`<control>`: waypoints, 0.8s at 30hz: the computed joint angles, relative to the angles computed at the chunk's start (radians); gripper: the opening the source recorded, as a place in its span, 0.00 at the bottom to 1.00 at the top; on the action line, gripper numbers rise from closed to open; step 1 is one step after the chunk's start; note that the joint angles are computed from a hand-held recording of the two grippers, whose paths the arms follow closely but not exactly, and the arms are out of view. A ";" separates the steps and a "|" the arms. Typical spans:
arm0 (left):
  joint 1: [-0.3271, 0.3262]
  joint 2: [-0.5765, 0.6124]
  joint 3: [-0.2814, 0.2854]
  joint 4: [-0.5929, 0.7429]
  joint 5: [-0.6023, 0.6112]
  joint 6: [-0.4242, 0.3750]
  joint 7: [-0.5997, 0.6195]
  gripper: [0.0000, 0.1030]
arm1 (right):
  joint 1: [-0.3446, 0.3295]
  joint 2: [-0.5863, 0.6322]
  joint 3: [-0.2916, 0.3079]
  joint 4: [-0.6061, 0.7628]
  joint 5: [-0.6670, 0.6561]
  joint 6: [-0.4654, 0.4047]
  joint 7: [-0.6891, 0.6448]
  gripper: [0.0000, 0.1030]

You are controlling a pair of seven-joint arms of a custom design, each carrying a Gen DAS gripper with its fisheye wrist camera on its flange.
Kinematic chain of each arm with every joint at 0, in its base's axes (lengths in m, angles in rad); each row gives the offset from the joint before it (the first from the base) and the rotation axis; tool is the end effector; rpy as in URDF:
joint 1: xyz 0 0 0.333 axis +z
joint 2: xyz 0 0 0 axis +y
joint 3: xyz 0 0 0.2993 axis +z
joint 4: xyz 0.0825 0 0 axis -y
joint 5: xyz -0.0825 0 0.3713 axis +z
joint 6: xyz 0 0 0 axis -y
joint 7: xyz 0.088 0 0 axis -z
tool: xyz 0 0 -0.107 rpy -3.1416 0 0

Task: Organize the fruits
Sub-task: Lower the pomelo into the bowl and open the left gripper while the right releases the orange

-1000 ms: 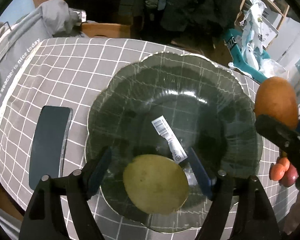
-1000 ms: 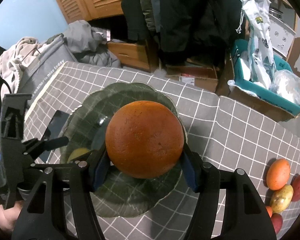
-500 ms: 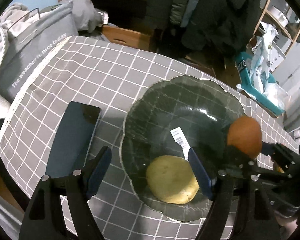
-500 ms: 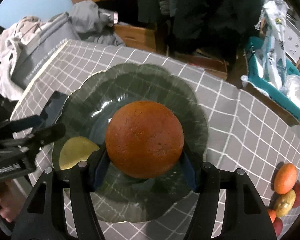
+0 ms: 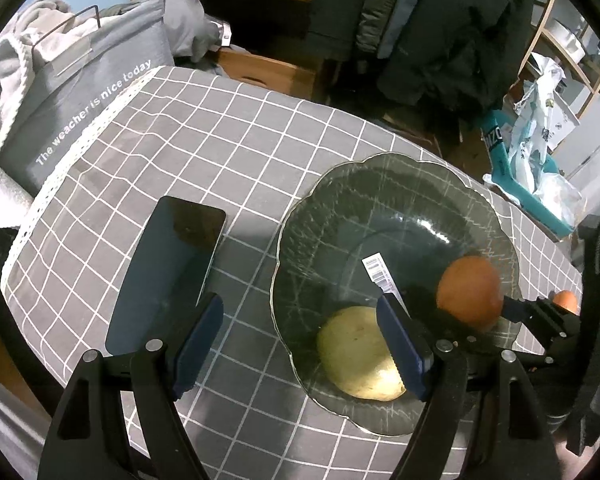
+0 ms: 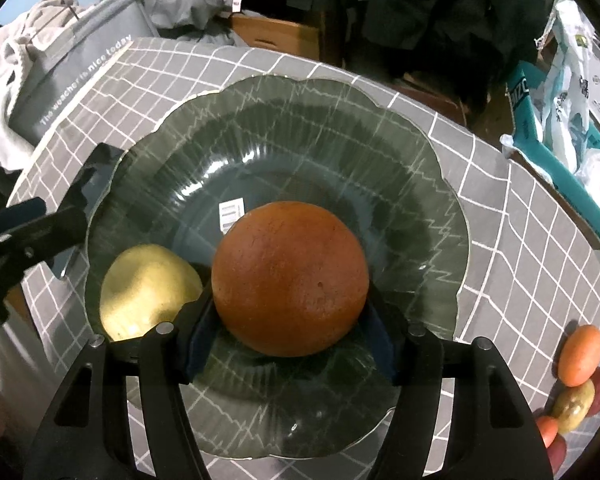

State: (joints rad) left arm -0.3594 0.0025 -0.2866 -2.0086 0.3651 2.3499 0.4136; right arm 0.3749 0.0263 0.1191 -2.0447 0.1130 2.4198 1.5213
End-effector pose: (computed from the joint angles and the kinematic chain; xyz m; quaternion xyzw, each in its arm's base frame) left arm 0.4609 -0.3409 0.4777 -0.7840 0.5795 -0.1820 0.1283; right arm 0.5062 0.2727 0.4540 -0.8388 0.5141 -0.0539 0.1709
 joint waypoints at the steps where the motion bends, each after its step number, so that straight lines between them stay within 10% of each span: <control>1: -0.001 -0.001 0.000 0.000 0.000 0.001 0.000 0.78 | 0.000 0.001 0.000 0.000 0.001 -0.003 0.001 0.65; 7: -0.004 -0.006 -0.003 0.008 0.008 -0.003 0.000 0.78 | -0.005 -0.033 -0.003 -0.027 0.060 0.073 -0.036 0.81; 24: -0.021 -0.051 -0.033 0.053 0.071 -0.005 -0.020 0.78 | -0.036 -0.192 -0.014 -0.084 -0.092 0.148 0.090 0.81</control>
State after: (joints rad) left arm -0.3807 -0.0481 -0.3197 -1.9556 0.4365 2.3452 0.3935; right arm 0.3391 -0.1661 0.1054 -2.1288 0.0208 2.5675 1.6118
